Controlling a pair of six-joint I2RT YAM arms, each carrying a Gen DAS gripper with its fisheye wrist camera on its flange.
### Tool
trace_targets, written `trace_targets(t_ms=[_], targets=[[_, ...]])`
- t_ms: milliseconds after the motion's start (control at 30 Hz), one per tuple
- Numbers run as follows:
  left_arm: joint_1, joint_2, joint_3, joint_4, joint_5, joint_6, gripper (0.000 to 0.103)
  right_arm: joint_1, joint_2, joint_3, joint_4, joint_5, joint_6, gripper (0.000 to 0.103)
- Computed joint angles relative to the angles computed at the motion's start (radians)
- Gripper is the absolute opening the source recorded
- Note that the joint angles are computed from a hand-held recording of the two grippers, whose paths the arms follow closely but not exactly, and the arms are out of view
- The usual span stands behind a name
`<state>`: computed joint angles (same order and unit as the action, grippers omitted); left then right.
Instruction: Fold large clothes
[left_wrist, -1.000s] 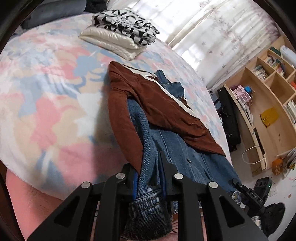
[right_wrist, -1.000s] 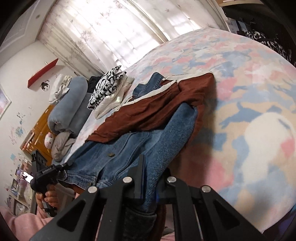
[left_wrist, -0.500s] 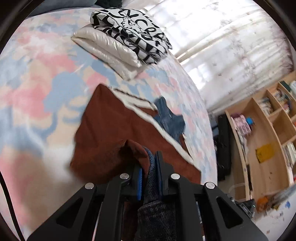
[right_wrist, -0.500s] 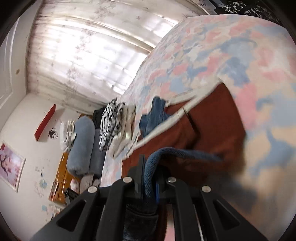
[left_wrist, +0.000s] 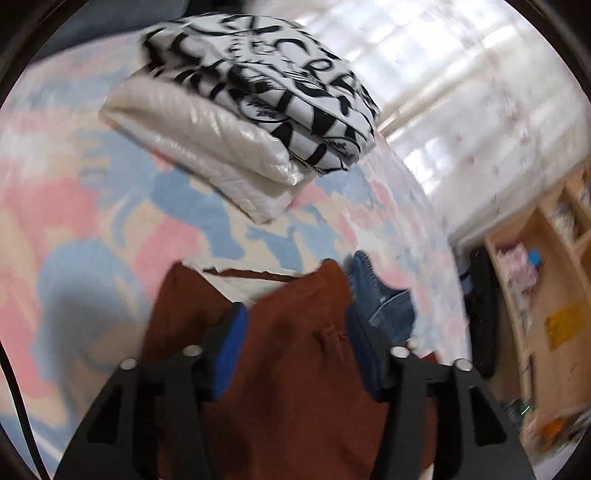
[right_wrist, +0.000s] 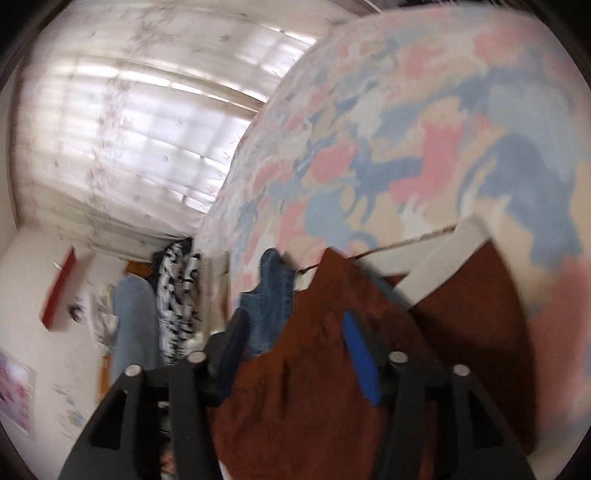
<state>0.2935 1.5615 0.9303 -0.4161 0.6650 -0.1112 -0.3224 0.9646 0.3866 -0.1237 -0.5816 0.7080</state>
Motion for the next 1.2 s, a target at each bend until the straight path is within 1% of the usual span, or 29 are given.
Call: trace_targets(t_ms=[67, 100, 167, 200, 300, 400, 433, 467, 500, 533, 567, 600, 667, 700, 733, 767, 800, 867, 900, 933, 967, 1000, 1067, 1133, 1200], targets=[[-0.027, 0.035, 0.032, -0.036, -0.039, 0.110, 0.060, 0.020, 0.036, 0.048, -0.066, 0.067, -0.114, 0.059], [-0.053, 0.058, 0.049, -0.045, -0.084, 0.163, 0.060, 0.033, 0.070, 0.075, -0.094, 0.103, -0.183, 0.059], [-0.098, 0.090, 0.063, -0.038, -0.166, 0.223, 0.060, 0.047, 0.163, 0.120, -0.114, 0.153, -0.294, 0.059], [-0.128, 0.123, 0.083, -0.039, -0.209, 0.257, 0.060, 0.048, 0.207, 0.134, -0.113, 0.160, -0.328, 0.059], [-0.182, 0.183, 0.115, -0.023, -0.274, 0.283, 0.060, 0.078, 0.342, 0.183, -0.103, 0.178, -0.394, 0.059], [-0.220, 0.253, 0.171, -0.023, -0.307, 0.271, 0.060, 0.130, 0.430, 0.215, -0.060, 0.204, -0.414, 0.059], [-0.232, 0.274, 0.191, -0.028, -0.319, 0.261, 0.056, 0.148, 0.451, 0.222, -0.050, 0.209, -0.418, 0.059], [-0.241, 0.290, 0.206, -0.027, -0.327, 0.250, 0.039, 0.166, 0.475, 0.225, -0.028, 0.225, -0.414, 0.059], [-0.247, 0.307, 0.221, -0.030, -0.316, 0.248, 0.030, 0.180, 0.492, 0.219, 0.003, 0.248, -0.409, 0.053], [-0.254, 0.312, 0.229, -0.034, -0.315, 0.243, 0.015, 0.193, 0.496, 0.210, 0.028, 0.278, -0.406, 0.022], [-0.264, 0.297, 0.218, -0.016, -0.326, 0.235, 0.013, 0.202, 0.503, 0.213, 0.032, 0.311, -0.412, 0.007], [-0.271, 0.276, 0.199, 0.009, -0.338, 0.240, 0.012, 0.186, 0.494, 0.207, 0.041, 0.285, -0.422, 0.007], [-0.270, 0.237, 0.153, 0.060, -0.350, 0.259, 0.011, 0.134, 0.391, 0.154, 0.100, 0.235, -0.446, 0.007], [-0.272, 0.240, 0.141, 0.084, -0.368, 0.262, 0.011, 0.105, 0.365, 0.138, 0.131, 0.203, -0.458, 0.007], [-0.270, 0.257, 0.146, 0.088, -0.377, 0.259, 0.011, 0.069, 0.360, 0.133, 0.146, 0.174, -0.463, 0.007], [-0.267, 0.280, 0.154, 0.090, -0.379, 0.256, 0.012, 0.042, 0.388, 0.141, 0.148, 0.156, -0.468, 0.007], [-0.260, 0.308, 0.155, 0.106, -0.369, 0.260, 0.013, 0.030, 0.440, 0.151, 0.153, 0.163, -0.481, 0.007], [-0.252, 0.330, 0.141, 0.144, -0.356, 0.260, 0.018, 0.065, 0.549, 0.170, 0.162, 0.238, -0.500, 0.007], [-0.244, 0.334, 0.127, 0.169, -0.340, 0.263, 0.018, 0.082, 0.581, 0.156, 0.200, 0.263, -0.494, 0.007], [-0.236, 0.336, 0.119, 0.183, -0.323, 0.267, 0.018, 0.089, 0.578, 0.136, 0.237, 0.276, -0.487, 0.007], [-0.219, 0.341, 0.123, 0.177, -0.289, 0.267, 0.018, 0.090, 0.574, 0.131, 0.249, 0.281, -0.479, 0.007], [-0.206, 0.343, 0.131, 0.163, -0.268, 0.267, 0.019, 0.084, 0.573, 0.135, 0.238, 0.274, -0.477, 0.009], [-0.188, 0.335, 0.146, 0.125, -0.256, 0.266, 0.027, 0.081, 0.558, 0.150, 0.191, 0.275, -0.481, 0.014], [-0.187, 0.283, 0.124, 0.121, -0.291, 0.275, 0.030, 0.094, 0.508, 0.183, 0.077, 0.309, -0.463, 0.025], [-0.180, 0.207, 0.084, 0.127, -0.313, 0.300, 0.030, 0.097, 0.449, 0.192, 0.002, 0.326, -0.447, 0.026]])
